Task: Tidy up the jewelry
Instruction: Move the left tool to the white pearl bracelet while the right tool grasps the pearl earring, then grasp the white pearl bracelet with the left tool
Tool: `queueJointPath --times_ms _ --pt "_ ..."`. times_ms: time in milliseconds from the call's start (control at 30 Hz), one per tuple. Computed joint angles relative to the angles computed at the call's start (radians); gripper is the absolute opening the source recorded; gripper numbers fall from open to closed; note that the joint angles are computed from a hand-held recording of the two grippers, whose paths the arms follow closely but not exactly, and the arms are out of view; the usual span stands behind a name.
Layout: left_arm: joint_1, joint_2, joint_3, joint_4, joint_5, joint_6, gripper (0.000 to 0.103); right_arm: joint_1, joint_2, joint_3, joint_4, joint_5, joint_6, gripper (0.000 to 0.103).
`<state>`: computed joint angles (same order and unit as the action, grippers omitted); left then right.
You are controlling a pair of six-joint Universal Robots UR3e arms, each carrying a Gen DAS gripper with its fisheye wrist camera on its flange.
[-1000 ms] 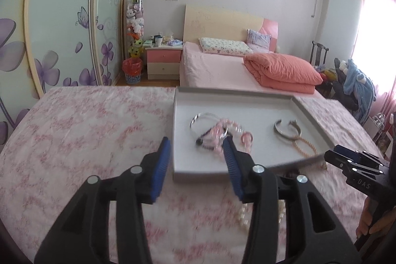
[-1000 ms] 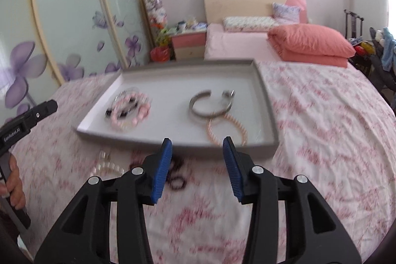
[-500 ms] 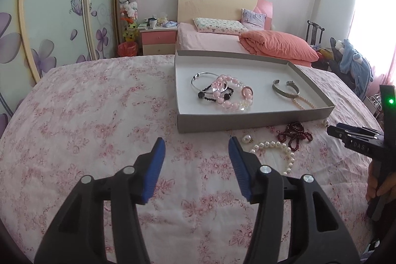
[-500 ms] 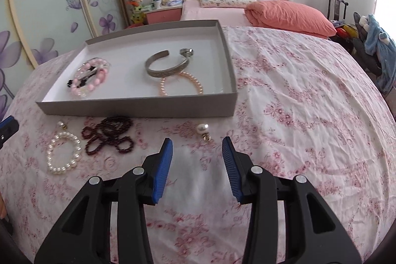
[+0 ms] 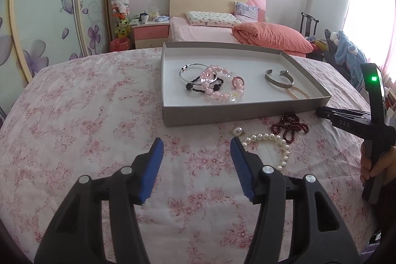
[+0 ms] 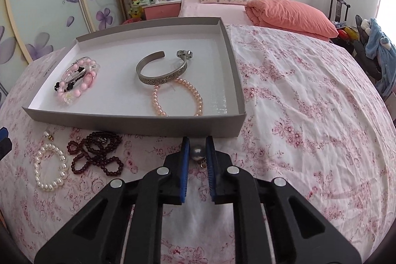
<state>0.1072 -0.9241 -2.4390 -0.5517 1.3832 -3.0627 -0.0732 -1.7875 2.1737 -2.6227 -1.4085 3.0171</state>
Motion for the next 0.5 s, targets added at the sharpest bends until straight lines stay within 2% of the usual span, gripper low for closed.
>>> queueJointPath --times_ms 200,333,433,500 --pt "-0.095 -0.123 0.064 0.011 0.004 0.000 0.056 -0.017 -0.094 0.053 0.061 0.060 -0.022 0.014" --pt "-0.197 -0.262 0.122 0.052 0.051 -0.042 0.056 -0.008 -0.127 0.072 0.074 0.069 -0.024 0.014" --pt "-0.257 -0.353 0.162 0.085 0.104 -0.071 0.049 -0.008 -0.128 0.076 0.070 0.070 -0.022 0.014" --pt "-0.291 -0.410 0.198 0.081 0.143 -0.087 0.038 -0.006 -0.129 0.078 0.069 0.069 -0.021 0.014"
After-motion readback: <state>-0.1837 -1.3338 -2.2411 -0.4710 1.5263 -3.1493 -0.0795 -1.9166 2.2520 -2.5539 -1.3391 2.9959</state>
